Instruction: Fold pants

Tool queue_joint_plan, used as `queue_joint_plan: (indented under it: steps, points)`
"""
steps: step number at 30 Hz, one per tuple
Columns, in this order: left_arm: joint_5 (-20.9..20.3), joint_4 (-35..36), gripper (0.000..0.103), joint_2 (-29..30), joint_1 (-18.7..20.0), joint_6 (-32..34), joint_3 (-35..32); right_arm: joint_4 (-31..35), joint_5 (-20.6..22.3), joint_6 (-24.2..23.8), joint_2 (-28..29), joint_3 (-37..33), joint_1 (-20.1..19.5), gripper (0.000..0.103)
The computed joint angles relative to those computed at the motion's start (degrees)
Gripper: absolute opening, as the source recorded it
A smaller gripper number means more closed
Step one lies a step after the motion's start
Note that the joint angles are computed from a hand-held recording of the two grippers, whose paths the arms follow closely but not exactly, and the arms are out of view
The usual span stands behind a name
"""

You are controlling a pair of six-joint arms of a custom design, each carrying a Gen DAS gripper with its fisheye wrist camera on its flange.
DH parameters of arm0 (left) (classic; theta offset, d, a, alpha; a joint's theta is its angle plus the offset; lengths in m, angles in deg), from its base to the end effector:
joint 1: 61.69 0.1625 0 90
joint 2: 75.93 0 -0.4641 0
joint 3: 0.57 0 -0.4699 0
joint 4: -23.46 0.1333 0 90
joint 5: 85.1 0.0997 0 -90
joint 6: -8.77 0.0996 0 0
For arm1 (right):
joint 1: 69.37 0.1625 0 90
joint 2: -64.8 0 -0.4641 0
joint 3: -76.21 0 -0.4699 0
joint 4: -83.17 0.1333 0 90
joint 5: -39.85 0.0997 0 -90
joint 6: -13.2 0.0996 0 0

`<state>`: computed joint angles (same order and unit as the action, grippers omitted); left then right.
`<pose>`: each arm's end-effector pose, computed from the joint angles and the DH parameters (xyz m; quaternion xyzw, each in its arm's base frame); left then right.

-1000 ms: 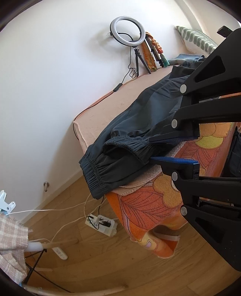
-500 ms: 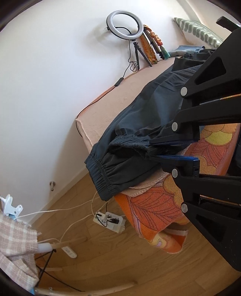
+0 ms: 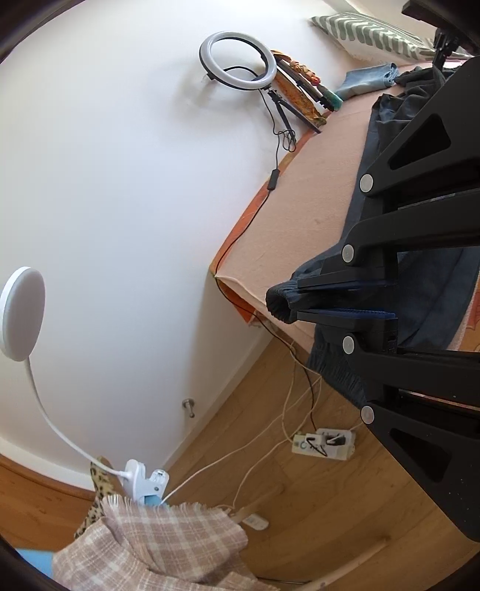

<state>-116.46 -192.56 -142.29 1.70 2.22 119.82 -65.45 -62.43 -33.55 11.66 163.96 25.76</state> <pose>-0.0476 -0.5826 0.2861 -0.1605 0.7448 -0.6042 0.2335 0.1828 -0.7826 0.2186 0.4054 -0.8843 0.1561 0.1713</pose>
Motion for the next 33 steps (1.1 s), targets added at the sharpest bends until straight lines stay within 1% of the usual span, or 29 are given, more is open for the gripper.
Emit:
queue_joint_plan:
  steps: [2, 5, 8, 11, 14, 15, 16, 18, 19, 21, 22, 23, 24, 25, 27, 29, 31, 33]
  points:
    - [-1.3, 3.7, 0.007, -1.3, 1.6, -4.5, 1.1, -0.9, 0.1, -0.4, 0.6, -0.1, 0.4, 0.004]
    - [-0.6, 9.7, 0.007, -1.7, 3.6, -11.7, 3.0, -0.4, -1.7, -1.2, 1.7, -0.1, 0.6, 0.004]
    - [1.0, 12.6, 0.007, -1.5, 4.7, -15.8, 4.8, 1.4, -2.3, -1.2, 1.6, 0.4, 0.2, 0.004]
    - [0.0, 16.5, 0.009, -2.2, 5.5, -19.3, 5.5, 4.0, -2.0, -1.4, 1.0, 0.8, -0.3, 0.004]
    - [3.0, 19.6, 0.015, -2.2, 4.4, -18.8, 5.0, 4.5, -2.0, -1.2, 0.6, 1.3, -0.5, 0.005]
    - [4.3, 21.4, 0.017, -2.4, 3.9, -19.3, 4.8, 5.3, -1.4, -0.3, 0.4, 1.1, -0.7, 0.007]
    - [5.3, 23.6, 0.023, -2.9, 3.4, -20.2, 4.6, 6.4, -0.5, 1.0, 0.2, 0.7, -1.0, 0.007]
    - [7.6, 24.8, 0.024, -3.3, 2.2, -20.2, 4.7, 6.9, 2.0, 3.5, -0.6, 0.8, -1.7, 0.009]
    - [8.9, 24.4, 0.024, -3.3, 1.5, -19.3, 4.7, 6.8, 3.7, 4.6, -1.1, 1.1, -2.1, 0.012]
    - [11.7, 23.4, 0.03, -3.2, -0.3, -17.2, 4.8, 6.4, 6.5, 7.0, -2.4, 1.8, -3.1, 0.024]
    - [13.0, 21.8, 0.031, -2.8, -1.3, -15.4, 4.8, 5.6, 7.7, 8.3, -3.1, 2.3, -3.5, 0.037]
    - [13.7, 20.4, 0.032, -2.5, -2.3, -13.8, 4.8, 4.4, 8.9, 9.6, -3.9, 3.0, -4.0, 0.048]
    - [13.7, 18.3, 0.032, -2.0, -3.2, -11.6, 4.6, 3.2, 9.9, 11.1, -4.7, 3.6, -4.6, 0.05]
    - [12.9, 17.0, 0.033, -1.7, -4.0, -9.8, 4.5, 2.3, 10.9, 12.4, -5.5, 4.1, -5.3, 0.051]
    - [10.5, 17.3, 0.039, -1.2, -5.3, -8.2, 4.0, 1.5, 12.1, 15.3, -6.7, 4.2, -6.5, 0.051]
    - [6.8, 18.1, 0.047, 0.0, -6.2, -6.1, 2.6, 0.2, 11.5, 17.8, -7.4, 3.8, -7.5, 0.052]
    - [1.2, 19.7, 0.05, 1.2, -6.5, -5.0, 1.0, -1.2, 9.9, 20.6, -7.6, 2.9, -8.2, 0.055]
    - [-4.9, 21.6, 0.05, 2.5, -6.3, -5.3, -0.9, -1.5, 9.5, 24.1, -7.9, 1.8, -9.2, 0.058]
